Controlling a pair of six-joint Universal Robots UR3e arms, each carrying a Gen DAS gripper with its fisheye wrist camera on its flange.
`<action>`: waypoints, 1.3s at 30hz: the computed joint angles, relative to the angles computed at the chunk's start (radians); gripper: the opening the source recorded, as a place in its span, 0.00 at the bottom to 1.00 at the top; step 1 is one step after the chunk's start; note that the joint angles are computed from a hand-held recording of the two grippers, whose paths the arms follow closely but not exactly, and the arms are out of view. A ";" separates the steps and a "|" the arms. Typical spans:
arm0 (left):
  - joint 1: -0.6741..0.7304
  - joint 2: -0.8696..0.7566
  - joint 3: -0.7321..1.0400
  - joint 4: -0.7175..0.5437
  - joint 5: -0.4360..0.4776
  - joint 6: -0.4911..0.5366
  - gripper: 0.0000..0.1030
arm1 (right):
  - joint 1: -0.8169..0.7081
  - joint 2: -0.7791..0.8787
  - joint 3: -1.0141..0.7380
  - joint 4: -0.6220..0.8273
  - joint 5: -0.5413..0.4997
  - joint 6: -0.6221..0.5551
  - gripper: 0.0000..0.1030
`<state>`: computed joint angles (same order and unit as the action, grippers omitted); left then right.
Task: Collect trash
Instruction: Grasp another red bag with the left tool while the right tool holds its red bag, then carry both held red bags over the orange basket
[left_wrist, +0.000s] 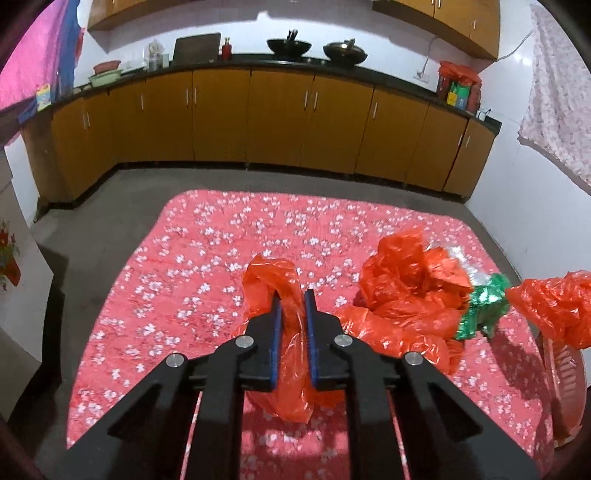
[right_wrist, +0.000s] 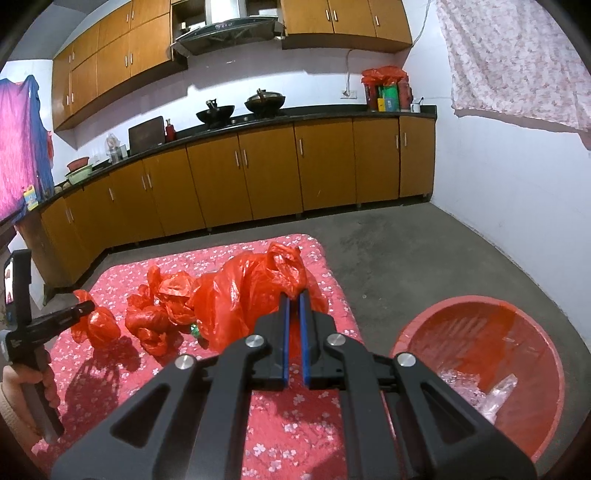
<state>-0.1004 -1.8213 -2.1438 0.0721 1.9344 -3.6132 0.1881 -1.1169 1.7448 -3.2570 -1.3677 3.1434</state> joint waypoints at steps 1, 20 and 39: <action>-0.015 0.014 0.003 -0.010 0.016 -0.002 0.11 | -0.007 -0.018 0.020 -0.008 0.005 0.000 0.06; -0.377 -0.134 0.471 -0.243 0.173 0.000 0.11 | -0.305 -0.352 0.391 -0.102 0.166 -0.017 0.06; -0.551 -0.779 1.537 -0.676 0.038 0.063 0.11 | -0.662 -0.362 0.550 -0.172 0.255 -0.109 0.06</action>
<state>-0.6513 -2.6003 -0.6070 -0.6044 1.9720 -3.5498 -0.4743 -1.4787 2.2946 -3.4290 -1.1130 3.0341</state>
